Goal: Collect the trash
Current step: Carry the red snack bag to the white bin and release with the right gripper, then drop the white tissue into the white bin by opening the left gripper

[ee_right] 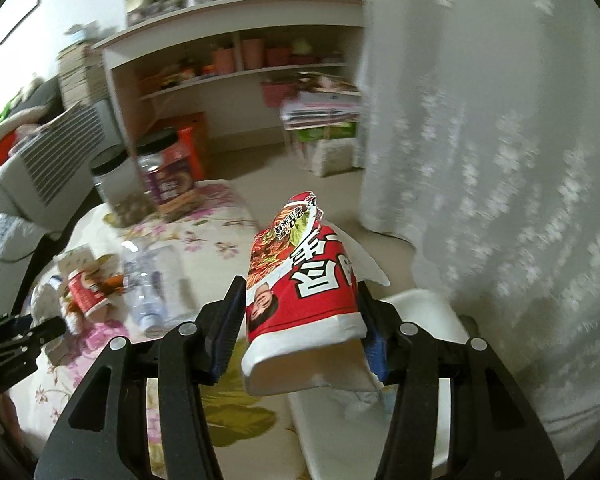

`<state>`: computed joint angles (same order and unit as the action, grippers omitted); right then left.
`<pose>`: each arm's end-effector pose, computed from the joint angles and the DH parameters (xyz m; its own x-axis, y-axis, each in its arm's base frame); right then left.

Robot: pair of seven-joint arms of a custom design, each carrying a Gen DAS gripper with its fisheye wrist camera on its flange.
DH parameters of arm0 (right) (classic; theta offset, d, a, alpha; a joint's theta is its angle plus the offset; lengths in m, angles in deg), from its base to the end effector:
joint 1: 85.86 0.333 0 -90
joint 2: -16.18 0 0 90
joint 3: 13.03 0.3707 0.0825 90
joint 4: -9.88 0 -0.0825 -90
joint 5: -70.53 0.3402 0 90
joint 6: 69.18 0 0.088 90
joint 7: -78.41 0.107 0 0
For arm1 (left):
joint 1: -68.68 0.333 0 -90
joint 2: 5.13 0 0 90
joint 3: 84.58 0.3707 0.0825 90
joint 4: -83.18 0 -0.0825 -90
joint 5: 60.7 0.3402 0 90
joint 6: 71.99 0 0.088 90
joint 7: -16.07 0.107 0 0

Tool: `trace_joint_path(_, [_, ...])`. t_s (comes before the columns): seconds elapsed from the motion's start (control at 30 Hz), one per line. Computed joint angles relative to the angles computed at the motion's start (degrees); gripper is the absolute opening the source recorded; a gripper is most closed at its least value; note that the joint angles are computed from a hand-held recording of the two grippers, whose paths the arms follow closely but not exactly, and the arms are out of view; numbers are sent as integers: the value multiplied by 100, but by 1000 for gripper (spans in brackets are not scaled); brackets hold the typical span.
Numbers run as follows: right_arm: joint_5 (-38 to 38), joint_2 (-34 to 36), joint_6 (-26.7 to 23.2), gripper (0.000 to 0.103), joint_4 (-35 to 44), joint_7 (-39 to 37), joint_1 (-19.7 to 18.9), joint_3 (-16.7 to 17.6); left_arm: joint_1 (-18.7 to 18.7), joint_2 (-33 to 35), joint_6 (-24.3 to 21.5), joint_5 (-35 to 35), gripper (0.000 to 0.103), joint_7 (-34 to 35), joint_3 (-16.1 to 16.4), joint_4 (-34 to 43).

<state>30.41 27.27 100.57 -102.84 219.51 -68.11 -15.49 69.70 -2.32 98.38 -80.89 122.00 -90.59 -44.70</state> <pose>0.5764 0.2049 0.5355 0.0496 -0.9966 -0.0653 -0.6626 0.0161 -0.7488 0.5456 -0.0228 0.5106 -0.0706 -0.9931 0.0941 -0.7671 -0.0063 -0.6415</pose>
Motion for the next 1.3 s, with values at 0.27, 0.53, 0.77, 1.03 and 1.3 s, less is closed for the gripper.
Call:
trace_joint_path(0.27, [-324, -356, -86, 65, -410, 845, -260, -209, -282, 171, -5, -146, 37, 190, -283, 355])
trace_joint_path(0.53, [-1475, -749, -271, 87, -686, 2352, -671, -252, -696, 453, -161, -367, 37, 274, -551, 955])
trace_joint_path(0.77, [-1824, -1039, -400, 95, -969, 3187, -1182, -149, -1103, 775, -359, -33, 37, 24, -636, 1474])
trace_joint_path(1.03, [-2113, -1224, -561, 96, -1146, 3664, -1520, -53, -1416, 1096, -634, 282, 54, -207, -706, 2008])
trace_joint_path(1.3, [-2283, -1250, -644, 96, -1130, 3863, -1606, 22, -1488, 1030, -541, 506, 64, -418, -612, 1917])
